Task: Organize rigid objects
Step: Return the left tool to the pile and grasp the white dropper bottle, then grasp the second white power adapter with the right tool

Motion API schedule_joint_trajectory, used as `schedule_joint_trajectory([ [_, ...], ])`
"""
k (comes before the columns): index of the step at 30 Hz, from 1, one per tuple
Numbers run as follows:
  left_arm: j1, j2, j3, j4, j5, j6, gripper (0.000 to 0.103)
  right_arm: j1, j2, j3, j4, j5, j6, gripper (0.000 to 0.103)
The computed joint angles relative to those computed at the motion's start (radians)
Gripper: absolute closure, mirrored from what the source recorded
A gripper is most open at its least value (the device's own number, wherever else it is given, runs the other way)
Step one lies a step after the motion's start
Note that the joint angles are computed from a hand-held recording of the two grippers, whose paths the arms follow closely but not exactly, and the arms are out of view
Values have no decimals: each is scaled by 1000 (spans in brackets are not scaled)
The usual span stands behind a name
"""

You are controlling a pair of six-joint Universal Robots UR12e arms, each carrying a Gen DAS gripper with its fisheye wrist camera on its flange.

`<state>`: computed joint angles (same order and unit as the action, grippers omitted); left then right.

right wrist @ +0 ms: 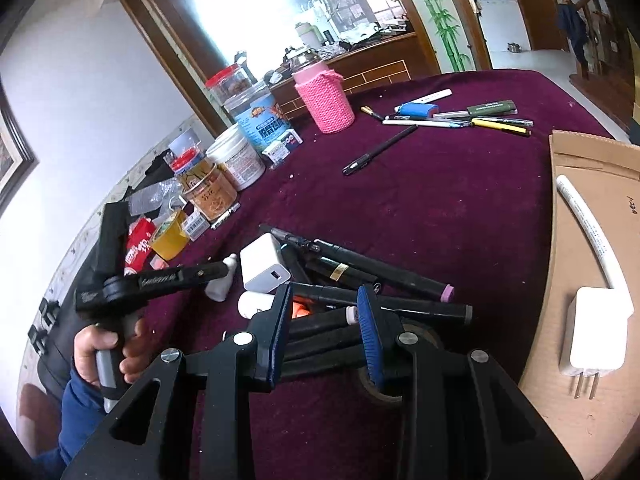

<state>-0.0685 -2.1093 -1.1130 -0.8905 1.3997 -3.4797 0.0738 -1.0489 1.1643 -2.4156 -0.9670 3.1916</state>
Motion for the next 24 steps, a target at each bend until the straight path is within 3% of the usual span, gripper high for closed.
schedule_joint_trajectory([
  [6,4,4,-2,-14,-41,55,79,15,3,1,-9,-33,-46,74],
  [11,-30,6,10,-69,103,148,80,26,6,-23,37,-54,-49,74],
  [15,-47,0,12,-74,172,198,80,57,41,-128,191,-71,-137,72],
  [17,-43,3,6,-67,160,198,80,75,75,-210,293,-89,-177,53],
  [24,-21,14,-13,-54,97,147,80,126,223,-480,537,-152,-263,53],
])
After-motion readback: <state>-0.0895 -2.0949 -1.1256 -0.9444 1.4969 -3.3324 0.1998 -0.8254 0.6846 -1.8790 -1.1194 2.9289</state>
